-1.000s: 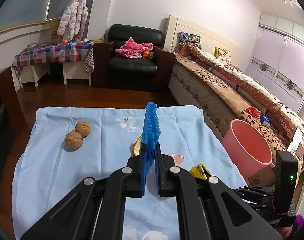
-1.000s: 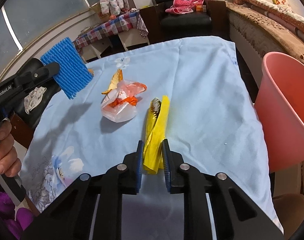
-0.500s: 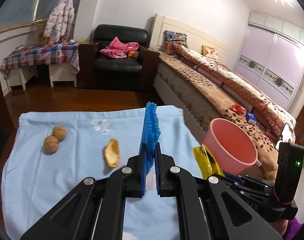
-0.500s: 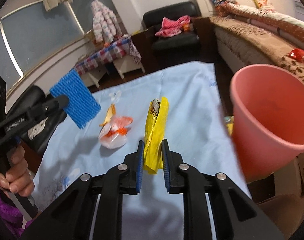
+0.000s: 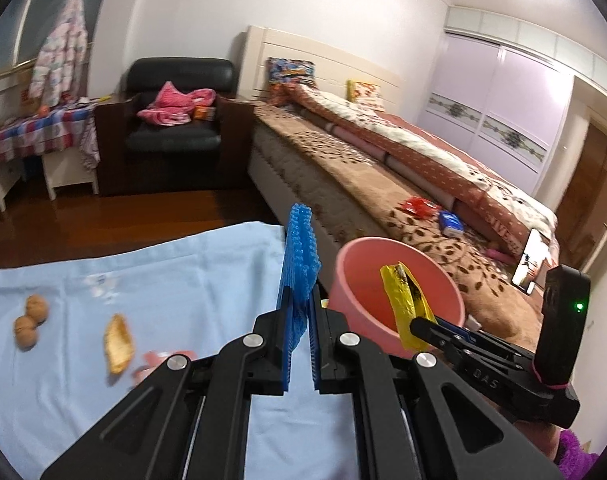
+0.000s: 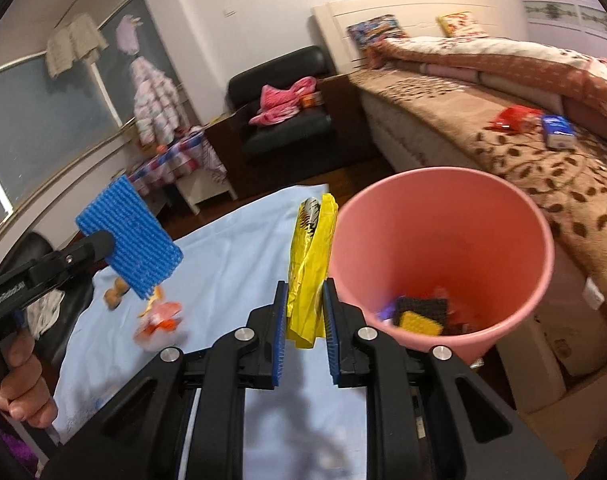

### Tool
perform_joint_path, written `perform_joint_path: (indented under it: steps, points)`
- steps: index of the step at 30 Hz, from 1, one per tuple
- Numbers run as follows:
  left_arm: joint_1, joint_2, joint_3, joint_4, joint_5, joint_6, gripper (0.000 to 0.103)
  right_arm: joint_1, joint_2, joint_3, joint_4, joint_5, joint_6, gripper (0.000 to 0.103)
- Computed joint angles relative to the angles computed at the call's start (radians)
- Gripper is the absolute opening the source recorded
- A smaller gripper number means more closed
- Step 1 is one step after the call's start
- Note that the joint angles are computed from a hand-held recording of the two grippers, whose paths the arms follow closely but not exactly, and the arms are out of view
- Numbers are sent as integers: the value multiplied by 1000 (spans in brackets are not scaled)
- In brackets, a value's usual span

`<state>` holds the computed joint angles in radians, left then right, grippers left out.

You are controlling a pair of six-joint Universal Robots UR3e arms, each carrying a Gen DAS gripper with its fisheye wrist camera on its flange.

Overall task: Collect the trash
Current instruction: 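Carry the blue strip and yellow wrapper with both grippers over the bucket, then open both grippers to drop the strip and wrapper into the bucket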

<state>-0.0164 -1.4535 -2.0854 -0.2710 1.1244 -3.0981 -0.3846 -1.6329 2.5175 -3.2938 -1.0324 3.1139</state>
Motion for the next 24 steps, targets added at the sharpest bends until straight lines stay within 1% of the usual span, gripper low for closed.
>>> perform_joint_path:
  steps: [5,11,15,20,24]
  points:
    - [-112,-133,131,-15,21,-43,6,-106,-27,31,2,20,-40,17]
    - [-229,-287,277,-18,67,-72,6,-187,4,44,-10,57,-69,17]
    - [-291,-387,377,-37,84,-94,6,-211,36,45,-29,70,-78,17]
    - [-337,-484,480,-56,100,-103,6,-226,82,48,-76,68,-80,18]
    - [-369,-559,560,-79,126,-112,7,-232,102,48,-85,65,-77,18]
